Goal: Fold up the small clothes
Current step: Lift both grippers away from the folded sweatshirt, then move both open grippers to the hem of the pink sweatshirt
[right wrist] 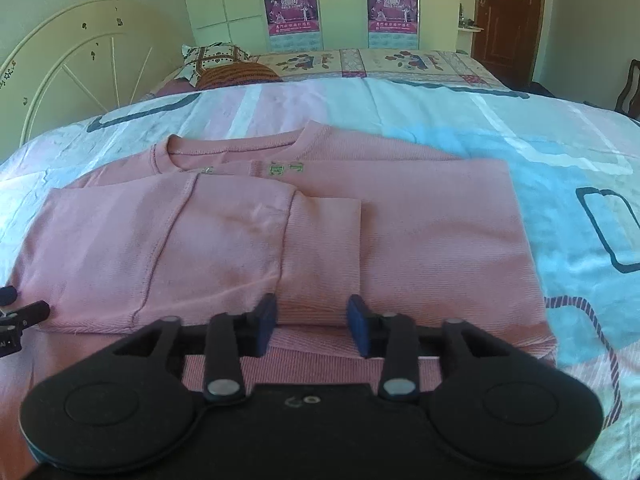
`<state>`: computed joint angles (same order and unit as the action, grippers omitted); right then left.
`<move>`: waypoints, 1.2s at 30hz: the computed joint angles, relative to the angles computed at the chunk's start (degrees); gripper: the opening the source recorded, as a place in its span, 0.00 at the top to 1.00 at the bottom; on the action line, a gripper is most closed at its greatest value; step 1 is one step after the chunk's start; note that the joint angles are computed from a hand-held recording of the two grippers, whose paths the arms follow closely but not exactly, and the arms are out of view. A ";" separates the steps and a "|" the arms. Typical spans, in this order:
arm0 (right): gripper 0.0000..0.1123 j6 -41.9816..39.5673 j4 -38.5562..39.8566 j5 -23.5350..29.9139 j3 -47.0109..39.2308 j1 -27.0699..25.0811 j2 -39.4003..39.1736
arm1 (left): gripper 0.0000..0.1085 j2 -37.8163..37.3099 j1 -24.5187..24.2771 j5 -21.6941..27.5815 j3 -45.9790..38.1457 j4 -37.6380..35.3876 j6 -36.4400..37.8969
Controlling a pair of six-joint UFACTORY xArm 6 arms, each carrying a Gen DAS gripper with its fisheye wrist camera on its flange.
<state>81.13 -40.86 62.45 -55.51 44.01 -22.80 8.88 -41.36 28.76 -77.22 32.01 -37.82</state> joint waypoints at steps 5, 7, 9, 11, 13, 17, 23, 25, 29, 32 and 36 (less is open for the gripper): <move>0.59 3.28 -2.24 3.27 3.71 5.49 -7.23 | 0.33 -4.49 -2.27 3.32 3.06 2.43 -3.66; 0.59 5.30 -2.98 5.24 5.44 8.12 -10.63 | 0.33 -6.74 -3.50 4.12 5.09 4.33 -5.62; 0.60 7.14 -3.76 8.50 6.48 11.23 -13.28 | 0.33 -9.03 -4.83 5.31 7.10 5.57 -7.28; 0.60 9.07 -4.43 11.93 7.64 14.66 -16.10 | 0.33 -11.52 -6.22 6.47 9.39 6.50 -8.71; 0.60 11.43 -4.68 15.46 8.45 18.27 -18.29 | 0.33 -14.21 -7.56 7.68 11.83 7.56 -10.00; 0.60 17.13 -5.11 22.96 9.37 26.34 -21.52 | 0.33 -19.37 -9.96 10.81 16.37 9.19 -12.81; 0.60 26.73 -5.29 35.50 8.39 41.43 -22.60 | 0.33 -31.10 -13.01 15.59 26.52 10.26 -16.29; 0.60 30.42 -4.28 38.99 8.33 46.25 -22.85 | 0.33 -35.90 -13.99 17.66 30.48 10.03 -17.29; 0.59 38.48 -1.84 44.03 8.14 55.08 -22.34 | 0.33 -45.53 -15.81 21.69 37.71 8.78 -19.43; 0.59 45.93 -0.10 46.40 8.42 60.67 -21.95 | 0.33 -52.25 -16.85 23.38 42.57 7.05 -20.87; 0.58 54.03 1.71 47.34 8.78 65.89 -21.13 | 0.33 -60.53 -17.18 22.97 48.10 3.29 -22.57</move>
<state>135.17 -39.15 109.78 -46.73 109.90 -43.92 -51.66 -58.53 51.73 -29.12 35.31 -60.39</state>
